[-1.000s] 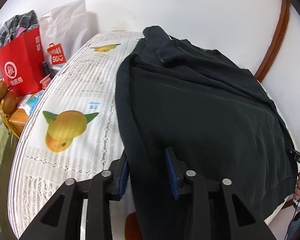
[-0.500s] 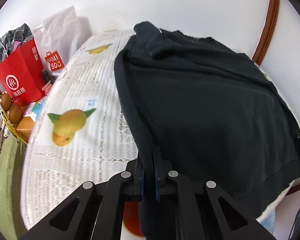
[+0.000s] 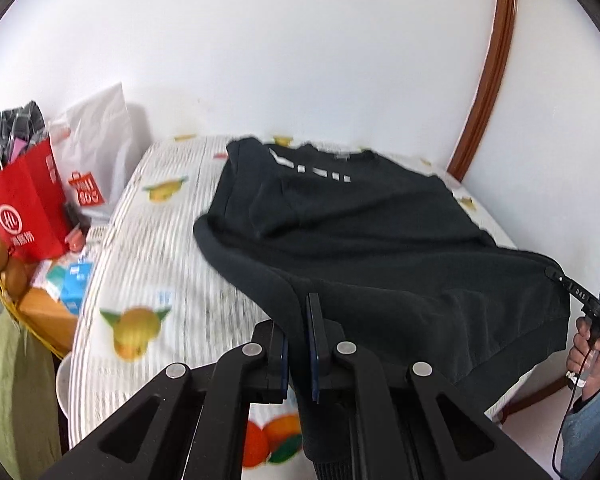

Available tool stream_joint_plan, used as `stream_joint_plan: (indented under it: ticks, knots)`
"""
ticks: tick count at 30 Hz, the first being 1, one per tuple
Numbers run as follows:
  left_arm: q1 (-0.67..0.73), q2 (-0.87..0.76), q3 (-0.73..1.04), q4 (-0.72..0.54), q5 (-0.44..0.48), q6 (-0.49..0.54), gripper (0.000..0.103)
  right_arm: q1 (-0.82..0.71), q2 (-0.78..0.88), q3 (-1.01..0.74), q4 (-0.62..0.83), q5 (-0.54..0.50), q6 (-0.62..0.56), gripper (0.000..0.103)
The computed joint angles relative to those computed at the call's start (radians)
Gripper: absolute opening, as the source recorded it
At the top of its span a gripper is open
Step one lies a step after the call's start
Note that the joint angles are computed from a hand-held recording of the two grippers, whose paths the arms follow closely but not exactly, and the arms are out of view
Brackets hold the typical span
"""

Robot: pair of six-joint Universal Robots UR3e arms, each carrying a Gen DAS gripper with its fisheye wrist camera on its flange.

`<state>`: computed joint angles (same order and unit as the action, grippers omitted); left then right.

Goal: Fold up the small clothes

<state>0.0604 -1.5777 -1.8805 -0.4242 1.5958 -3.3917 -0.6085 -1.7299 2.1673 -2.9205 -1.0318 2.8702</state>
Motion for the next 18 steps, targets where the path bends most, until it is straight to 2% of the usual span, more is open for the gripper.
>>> stream_joint_plan:
  ticks: [4, 8, 13, 18]
  knots:
    - [0.026, -0.045, 0.055, 0.055, -0.017, 0.02, 0.008, 0.048, 0.07, -0.101, -0.034, -0.02, 0.054, 0.009]
    - [0.04, -0.128, 0.166, 0.058, -0.009, 0.023, 0.008, 0.096, 0.174, -0.256, -0.018, -0.046, 0.13, 0.009]
    - [0.053, -0.27, 0.359, -0.007, 0.004, -0.005, 0.008, 0.185, 0.339, -0.48, 0.007, -0.127, 0.179, 0.009]
    - [0.064, -0.449, 0.596, -0.088, 0.044, -0.007, 0.008, 0.262, 0.562, -0.803, 0.105, -0.194, 0.218, 0.009]
